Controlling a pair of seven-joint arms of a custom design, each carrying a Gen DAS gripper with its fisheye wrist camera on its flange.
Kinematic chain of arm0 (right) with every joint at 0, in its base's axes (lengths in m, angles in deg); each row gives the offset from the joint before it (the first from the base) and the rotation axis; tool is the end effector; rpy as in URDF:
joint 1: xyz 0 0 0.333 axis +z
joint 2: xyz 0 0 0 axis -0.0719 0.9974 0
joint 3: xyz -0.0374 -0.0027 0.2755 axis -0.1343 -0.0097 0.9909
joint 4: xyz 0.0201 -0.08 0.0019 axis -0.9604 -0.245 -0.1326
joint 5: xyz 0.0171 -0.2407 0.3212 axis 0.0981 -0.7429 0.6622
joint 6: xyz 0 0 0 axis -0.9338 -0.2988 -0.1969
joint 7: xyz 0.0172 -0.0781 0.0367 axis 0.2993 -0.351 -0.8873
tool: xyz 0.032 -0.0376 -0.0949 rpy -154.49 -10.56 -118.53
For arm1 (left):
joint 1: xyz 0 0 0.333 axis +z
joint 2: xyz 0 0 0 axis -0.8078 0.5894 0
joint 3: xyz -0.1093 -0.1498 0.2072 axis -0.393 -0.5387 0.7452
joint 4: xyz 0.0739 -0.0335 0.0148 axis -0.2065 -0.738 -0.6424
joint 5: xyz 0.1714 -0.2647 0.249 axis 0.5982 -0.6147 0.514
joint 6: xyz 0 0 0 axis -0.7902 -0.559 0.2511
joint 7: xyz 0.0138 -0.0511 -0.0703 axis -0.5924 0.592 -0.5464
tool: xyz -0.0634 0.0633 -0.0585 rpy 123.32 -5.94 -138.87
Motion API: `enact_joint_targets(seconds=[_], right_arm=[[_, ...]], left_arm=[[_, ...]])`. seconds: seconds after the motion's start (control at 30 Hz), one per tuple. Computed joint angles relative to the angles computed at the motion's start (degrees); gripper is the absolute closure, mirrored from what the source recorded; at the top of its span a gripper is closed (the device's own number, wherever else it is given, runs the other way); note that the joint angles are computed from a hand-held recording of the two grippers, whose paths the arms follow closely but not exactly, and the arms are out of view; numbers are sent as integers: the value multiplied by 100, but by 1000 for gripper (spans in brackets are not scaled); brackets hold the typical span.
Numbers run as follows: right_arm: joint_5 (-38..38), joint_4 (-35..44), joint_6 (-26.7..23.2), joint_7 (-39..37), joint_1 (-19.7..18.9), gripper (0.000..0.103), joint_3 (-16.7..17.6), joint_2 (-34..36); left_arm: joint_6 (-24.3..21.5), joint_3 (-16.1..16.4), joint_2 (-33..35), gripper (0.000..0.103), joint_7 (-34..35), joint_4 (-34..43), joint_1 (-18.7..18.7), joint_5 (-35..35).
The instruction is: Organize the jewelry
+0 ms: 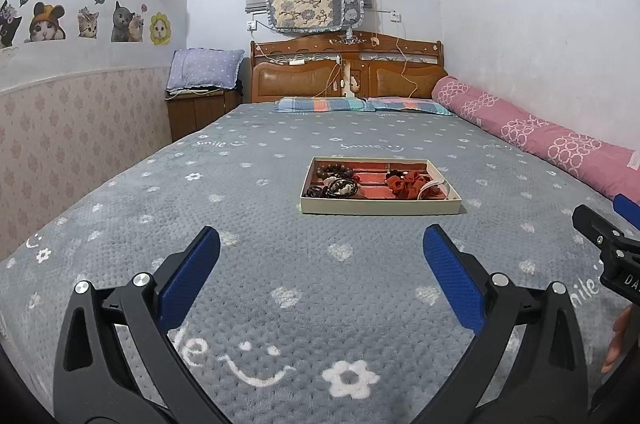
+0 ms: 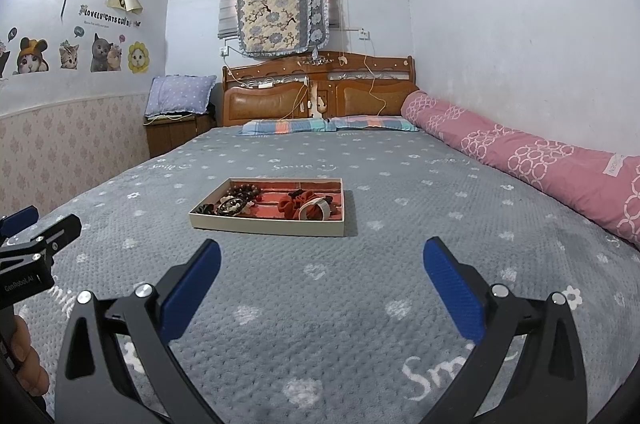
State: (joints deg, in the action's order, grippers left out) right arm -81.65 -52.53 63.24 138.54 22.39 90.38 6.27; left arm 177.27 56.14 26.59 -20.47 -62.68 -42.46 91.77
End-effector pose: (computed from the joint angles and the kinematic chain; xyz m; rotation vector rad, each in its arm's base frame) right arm 0.4949 0.3606 0.5946 -1.3059 1.5539 -1.1251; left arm 0.5261 -0.1192 0.6025 -1.4052 1.5306 -1.0651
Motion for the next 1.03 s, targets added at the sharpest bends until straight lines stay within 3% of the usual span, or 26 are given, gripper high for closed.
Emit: enact_joint_targets(seconds=[0.63, 0.8, 1.03], right_arm=[[-4, -10, 4, 6, -2, 4, 0, -5], [5, -7, 9, -2, -2, 4, -1, -2], [-9, -7, 0, 3, 2, 4, 1, 0]], left_arm=[[0, -6, -20, 5, -16, 1, 16, 66], [-16, -161, -35, 5, -129, 39, 185, 242], [-17, -13, -16, 5, 0, 38, 3, 155]])
